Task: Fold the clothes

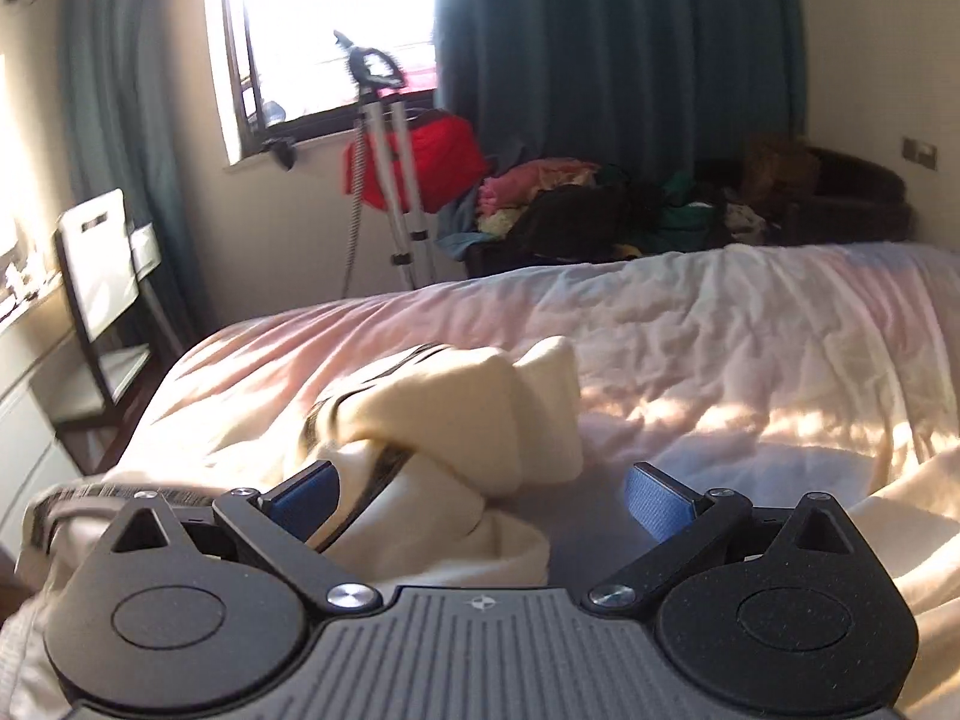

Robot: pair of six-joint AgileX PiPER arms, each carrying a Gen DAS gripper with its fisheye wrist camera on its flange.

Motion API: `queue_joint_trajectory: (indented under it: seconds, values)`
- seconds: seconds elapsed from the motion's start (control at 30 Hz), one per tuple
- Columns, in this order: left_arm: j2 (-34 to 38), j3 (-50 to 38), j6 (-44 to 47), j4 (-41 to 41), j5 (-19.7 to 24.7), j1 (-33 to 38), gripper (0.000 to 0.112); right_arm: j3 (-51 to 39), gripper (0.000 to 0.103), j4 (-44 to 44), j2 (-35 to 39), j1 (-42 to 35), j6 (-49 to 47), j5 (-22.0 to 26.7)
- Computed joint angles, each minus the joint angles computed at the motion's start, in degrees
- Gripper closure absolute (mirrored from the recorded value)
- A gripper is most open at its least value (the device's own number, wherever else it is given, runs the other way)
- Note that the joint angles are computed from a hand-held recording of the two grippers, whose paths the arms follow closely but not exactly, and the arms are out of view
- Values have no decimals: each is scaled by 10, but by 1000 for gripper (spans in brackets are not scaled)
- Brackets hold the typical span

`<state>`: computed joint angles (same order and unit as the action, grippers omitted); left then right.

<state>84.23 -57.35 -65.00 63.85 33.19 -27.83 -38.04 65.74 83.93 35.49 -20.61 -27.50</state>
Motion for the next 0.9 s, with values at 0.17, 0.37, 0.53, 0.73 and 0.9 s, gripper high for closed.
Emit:
queue_joint_trajectory:
  seconds: [0.17, 0.37, 0.53, 0.73, 0.9]
  values:
    - [205, -180, 129, -10, 10, -7, 10, 7, 20, -95, 33, -49, 152, 0]
    - [433, -450, 267, -64, 149, 1, 13, -27, 19, -168, 114, -100, 275, 32]
    - [498, -559, 361, -126, 199, 21, 59, -49, 20, -232, 150, -104, 317, 35]
    - [429, -517, 349, -120, 156, 16, 105, -50, 20, -212, 149, -99, 307, 38]
    - [307, -449, 316, -134, 23, -8, 106, -22, 20, -171, 114, -73, 245, -3]
